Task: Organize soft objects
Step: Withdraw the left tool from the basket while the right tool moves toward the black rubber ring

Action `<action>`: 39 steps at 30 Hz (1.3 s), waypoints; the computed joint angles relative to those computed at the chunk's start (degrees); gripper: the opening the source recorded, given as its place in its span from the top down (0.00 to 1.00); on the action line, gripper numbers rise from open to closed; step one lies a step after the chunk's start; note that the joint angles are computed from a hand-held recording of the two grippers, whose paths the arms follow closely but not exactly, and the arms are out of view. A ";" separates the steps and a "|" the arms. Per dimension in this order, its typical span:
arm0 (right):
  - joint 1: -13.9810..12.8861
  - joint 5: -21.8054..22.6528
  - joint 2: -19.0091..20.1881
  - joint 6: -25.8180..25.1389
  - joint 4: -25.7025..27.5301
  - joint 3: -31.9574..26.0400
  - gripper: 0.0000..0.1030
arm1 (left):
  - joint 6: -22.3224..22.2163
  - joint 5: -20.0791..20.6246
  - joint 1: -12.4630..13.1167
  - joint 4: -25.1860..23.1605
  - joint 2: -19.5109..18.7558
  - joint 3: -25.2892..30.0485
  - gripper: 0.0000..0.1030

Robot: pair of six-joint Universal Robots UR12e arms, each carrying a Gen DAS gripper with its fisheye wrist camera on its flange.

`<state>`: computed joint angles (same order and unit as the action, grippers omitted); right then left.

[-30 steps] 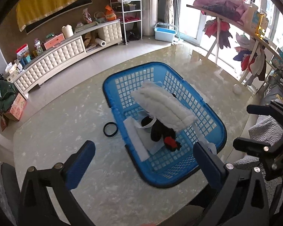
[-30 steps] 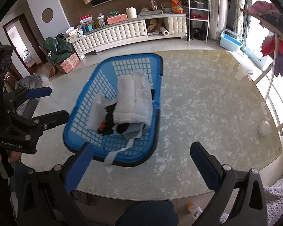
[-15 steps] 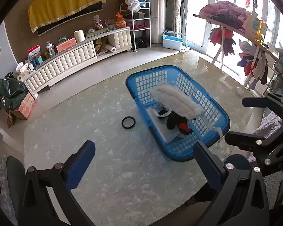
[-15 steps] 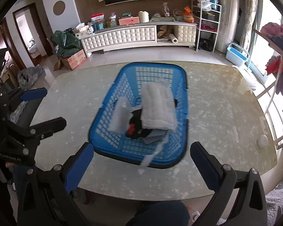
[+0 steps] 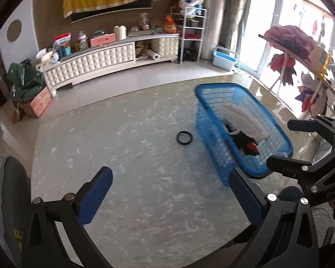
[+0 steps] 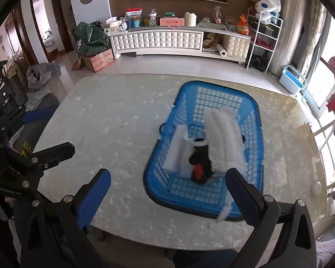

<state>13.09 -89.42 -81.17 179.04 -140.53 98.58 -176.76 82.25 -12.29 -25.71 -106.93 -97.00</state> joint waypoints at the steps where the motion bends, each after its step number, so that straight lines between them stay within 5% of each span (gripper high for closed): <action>1: 0.17 -0.12 0.24 -0.11 0.06 -0.24 0.00 | -0.47 -0.38 0.45 0.28 0.03 -0.20 0.00; 17: 4.11 -6.30 9.46 -2.13 3.67 -9.42 0.00 | -7.83 -3.84 5.85 -1.42 -4.32 1.46 0.00; 28: 5.94 -9.61 13.79 -4.91 6.22 -14.43 0.00 | -8.57 -4.29 7.32 -2.14 -7.93 4.11 0.00; 36: 5.82 -8.62 17.71 -3.56 11.99 -18.81 0.01 | -10.89 -3.59 8.33 -2.68 -10.66 5.12 0.00; 39: 5.47 -6.70 19.16 -2.98 14.27 -20.33 0.10 | -10.92 -1.56 8.01 -4.53 -12.03 6.32 0.00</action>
